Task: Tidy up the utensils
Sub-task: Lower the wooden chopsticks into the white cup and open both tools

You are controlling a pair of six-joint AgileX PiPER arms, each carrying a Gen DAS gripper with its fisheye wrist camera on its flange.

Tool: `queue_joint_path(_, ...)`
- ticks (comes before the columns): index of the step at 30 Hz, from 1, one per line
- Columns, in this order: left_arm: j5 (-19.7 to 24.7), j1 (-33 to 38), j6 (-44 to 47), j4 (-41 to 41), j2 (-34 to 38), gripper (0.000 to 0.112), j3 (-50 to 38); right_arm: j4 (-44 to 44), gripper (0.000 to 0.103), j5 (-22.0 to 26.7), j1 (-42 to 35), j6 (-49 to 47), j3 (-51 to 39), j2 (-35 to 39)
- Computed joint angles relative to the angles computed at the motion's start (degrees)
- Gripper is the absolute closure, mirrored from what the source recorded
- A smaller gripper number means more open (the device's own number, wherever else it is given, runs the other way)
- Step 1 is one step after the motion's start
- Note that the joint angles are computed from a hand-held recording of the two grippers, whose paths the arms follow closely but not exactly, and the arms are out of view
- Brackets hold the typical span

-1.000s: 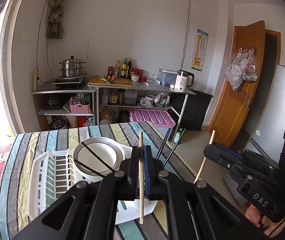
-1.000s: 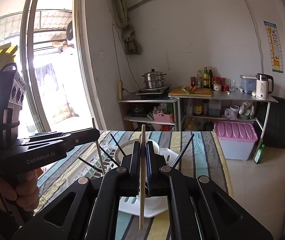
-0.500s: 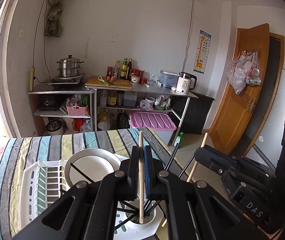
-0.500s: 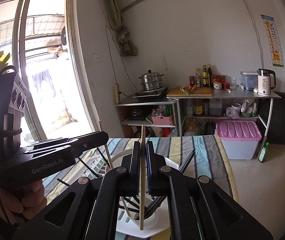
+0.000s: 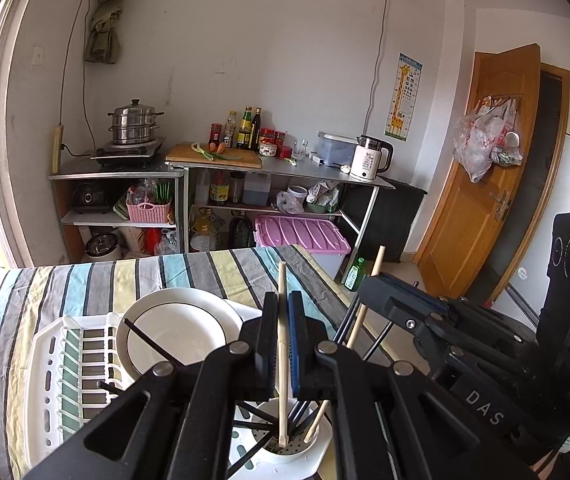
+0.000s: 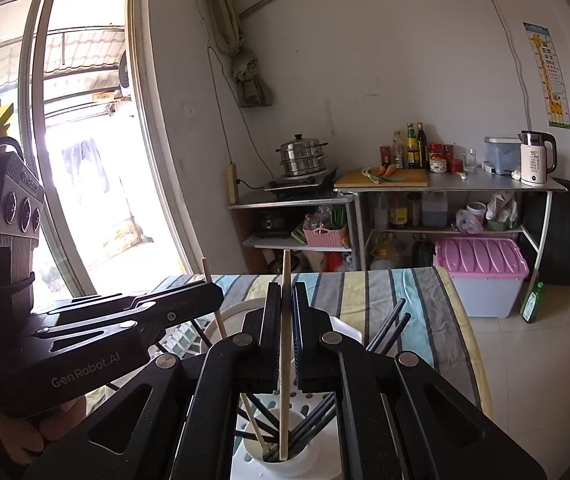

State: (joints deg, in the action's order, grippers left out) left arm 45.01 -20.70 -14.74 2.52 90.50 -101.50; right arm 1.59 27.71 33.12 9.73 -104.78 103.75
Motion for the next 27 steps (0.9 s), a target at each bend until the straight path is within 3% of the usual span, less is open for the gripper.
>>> queue_joint_path(13,-2.3,-1.8,-1.6,1.5,-3.8,0.107,9.1,1.2,0.098,-3.0,0.1,0.3,8.8,-2.9)
queue_joint_path(21,-3.3,-2.9,-5.1,4.4,-6.6,0.107,14.4,-1.7,0.098,-3.4,0.0,4.1,13.0,-4.8)
queue_joint_path(27,-2.9,-2.6,-6.7,5.9,-7.5,0.107,15.3,1.8,0.098,-2.0,-0.8,1.2,12.7,-5.1)
